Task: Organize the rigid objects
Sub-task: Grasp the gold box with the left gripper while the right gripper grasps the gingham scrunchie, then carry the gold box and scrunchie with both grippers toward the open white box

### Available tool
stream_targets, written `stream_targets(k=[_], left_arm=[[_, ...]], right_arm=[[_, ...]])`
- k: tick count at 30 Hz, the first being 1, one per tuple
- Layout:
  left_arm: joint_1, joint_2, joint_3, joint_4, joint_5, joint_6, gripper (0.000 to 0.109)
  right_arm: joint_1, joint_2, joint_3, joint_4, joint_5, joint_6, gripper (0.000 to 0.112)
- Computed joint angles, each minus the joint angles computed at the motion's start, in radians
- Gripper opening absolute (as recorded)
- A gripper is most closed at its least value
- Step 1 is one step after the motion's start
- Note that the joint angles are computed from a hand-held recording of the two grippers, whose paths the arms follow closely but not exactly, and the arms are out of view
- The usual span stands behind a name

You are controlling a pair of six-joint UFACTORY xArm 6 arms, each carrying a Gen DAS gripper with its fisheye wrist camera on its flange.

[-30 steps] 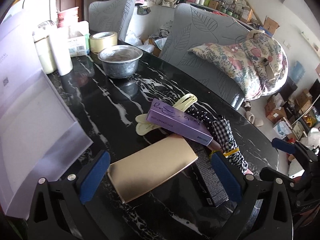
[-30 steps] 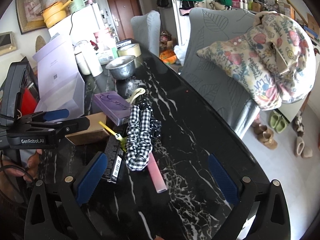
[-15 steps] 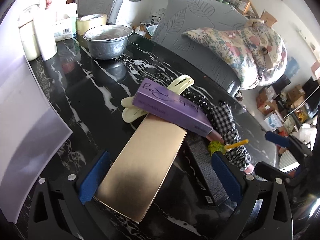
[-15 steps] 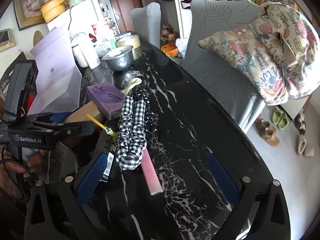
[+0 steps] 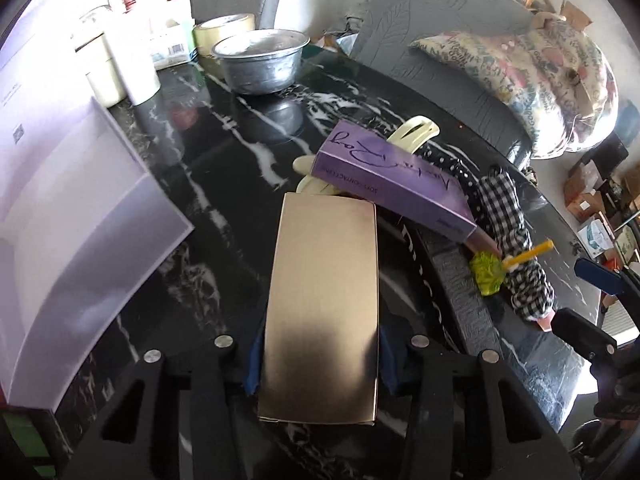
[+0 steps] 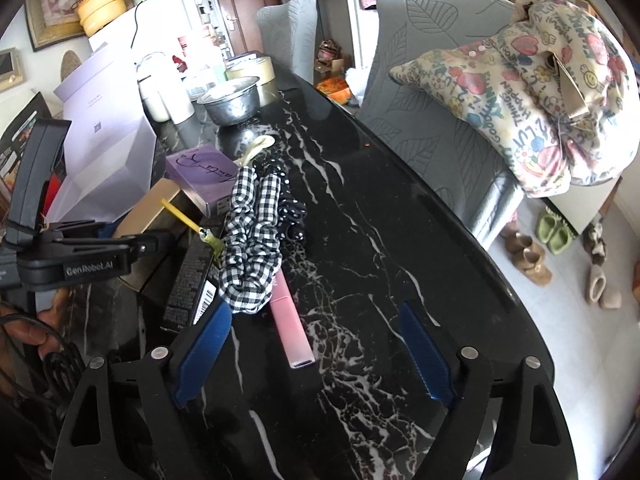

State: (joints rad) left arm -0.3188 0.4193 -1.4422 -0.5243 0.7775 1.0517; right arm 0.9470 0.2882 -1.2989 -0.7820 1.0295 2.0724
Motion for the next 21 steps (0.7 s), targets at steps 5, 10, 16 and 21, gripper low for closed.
stream_targets(k=[5, 10, 16, 21], left_arm=[[0.032, -0.002, -0.024, 0.008, 0.093, -0.053, 0.044], [0.06, -0.024, -0.001, -0.004, 0.117, -0.059, 0.044], [0.07, -0.053, 0.05, -0.013, 0.034, -0.055, 0.044], [0.083, -0.039, 0.031, -0.013, 0.057, -0.065, 0.044]], right_arm=[[-0.007, -0.004, 0.017, -0.029, -0.049, 0.04, 0.074], [-0.029, -0.006, 0.028, -0.081, -0.099, 0.089, 0.068], [-0.058, 0.014, -0.003, -0.104, -0.119, 0.055, 0.057], [-0.095, 0.023, 0.018, -0.115, -0.229, 0.071, 0.042]])
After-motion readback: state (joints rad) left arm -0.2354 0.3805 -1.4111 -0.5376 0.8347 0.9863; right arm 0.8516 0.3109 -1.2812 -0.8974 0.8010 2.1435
